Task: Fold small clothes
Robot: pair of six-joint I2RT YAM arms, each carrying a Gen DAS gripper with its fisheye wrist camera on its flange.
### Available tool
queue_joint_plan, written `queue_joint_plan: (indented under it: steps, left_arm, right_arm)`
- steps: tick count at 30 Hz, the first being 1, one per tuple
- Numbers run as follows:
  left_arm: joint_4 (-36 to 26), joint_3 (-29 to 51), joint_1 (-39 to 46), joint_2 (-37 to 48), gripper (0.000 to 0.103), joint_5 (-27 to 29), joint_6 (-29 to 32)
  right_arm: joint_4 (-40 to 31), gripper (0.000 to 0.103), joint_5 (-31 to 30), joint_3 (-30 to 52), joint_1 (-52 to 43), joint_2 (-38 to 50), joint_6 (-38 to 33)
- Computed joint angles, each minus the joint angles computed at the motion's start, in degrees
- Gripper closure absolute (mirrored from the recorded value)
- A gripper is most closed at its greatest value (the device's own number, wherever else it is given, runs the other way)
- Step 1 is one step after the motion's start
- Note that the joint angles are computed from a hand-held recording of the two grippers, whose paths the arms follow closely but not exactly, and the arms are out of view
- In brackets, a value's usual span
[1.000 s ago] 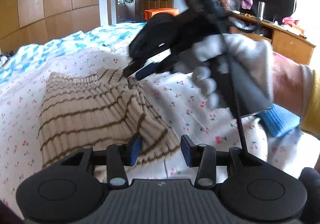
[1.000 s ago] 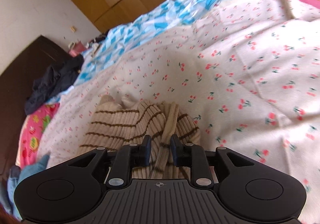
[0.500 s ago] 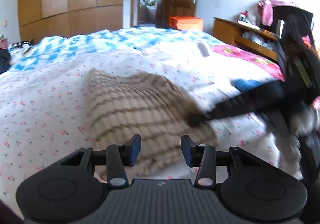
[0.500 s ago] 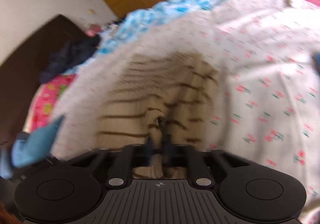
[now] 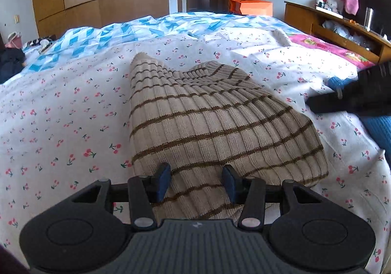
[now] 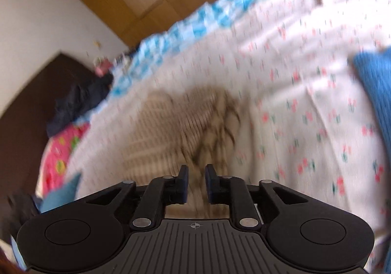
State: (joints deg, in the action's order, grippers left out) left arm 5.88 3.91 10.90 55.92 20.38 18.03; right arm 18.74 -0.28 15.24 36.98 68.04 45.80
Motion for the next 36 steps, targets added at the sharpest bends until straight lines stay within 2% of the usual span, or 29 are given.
queue_joint_plan:
  steps: [1, 2, 5, 7, 9, 10, 13, 14, 16, 19, 21, 23, 27, 31, 36]
  left_arm:
    - [-0.3, -0.1, -0.4, -0.6, 0.053, -0.2, -0.5]
    - [-0.8, 0.0, -0.6, -1.0, 0.052, -0.4, -0.7]
    - [-2.0, 0.1, -1.6, -2.3, 0.052, -1.4, -1.3]
    - [-2.3, 0.4, -1.0, -2.1, 0.052, -0.7, -1.2]
    - [-3.6, 1.0, 0.0, -2.8, 0.052, 0.5, -0.8]
    - [-4.7, 1.4, 0.9, -3.4, 0.052, 1.5, -0.6]
    - [-8.2, 2.8, 5.2, -6.6, 0.053, 7.6, -1.3]
    - [-8.3, 3.2, 6.1, -7.3, 0.052, 8.8, -2.4]
    - [-6.7, 4.0, 6.5, -5.8, 0.052, 9.5, -4.8]
    - [0.3, 4.1, 3.6, 2.6, 0.051, 5.6, -6.0]
    - [4.6, 2.7, 0.9, 5.2, 0.051, 1.8, -5.4]
    - [2.3, 2.1, -0.8, 1.2, 0.051, -0.1, -4.3]
    - [-3.6, 3.9, 2.7, -2.3, 0.051, 4.0, -4.2]
    - [-4.9, 5.7, 6.6, -0.7, 0.051, 6.4, -4.8]
    - [-5.5, 5.8, 8.7, -0.8, 0.051, 6.4, -5.1]
  right_arm:
    - [2.0, 0.069, 0.4, 1.3, -0.5, 3.3, 0.1]
    - [4.6, 0.068, 0.0, 3.2, -1.2, 8.0, 0.3]
    - [11.1, 0.068, -2.4, 8.7, -3.0, 21.2, 2.7]
    - [11.6, 0.068, -2.4, 12.7, -3.3, 27.2, 3.8]
    - [11.7, 0.074, -3.2, 14.7, -4.0, 29.8, 4.1]
    - [11.1, 0.08, -3.2, 15.1, -4.3, 29.9, 3.7]
    - [9.9, 0.085, -2.1, 14.6, -5.4, 28.0, 1.5]
    - [9.8, 0.09, -1.0, 13.9, -5.5, 27.1, 0.8]
    - [11.6, 0.093, 0.2, 11.9, -5.6, 26.8, 1.7]
    - [14.5, 0.093, 0.4, 11.0, -4.7, 30.4, 3.1]
    - [12.9, 0.093, 2.5, 11.6, -3.6, 29.7, 1.7]
    - [10.0, 0.093, 3.3, 12.8, -3.5, 28.4, 1.4]
    - [6.3, 0.092, 6.9, 12.9, -1.4, 24.6, 0.4]
    - [3.7, 0.085, 14.4, 11.7, 3.6, 19.3, -0.4]
    - [3.6, 0.085, 16.6, 9.5, 9.3, 16.0, -1.8]
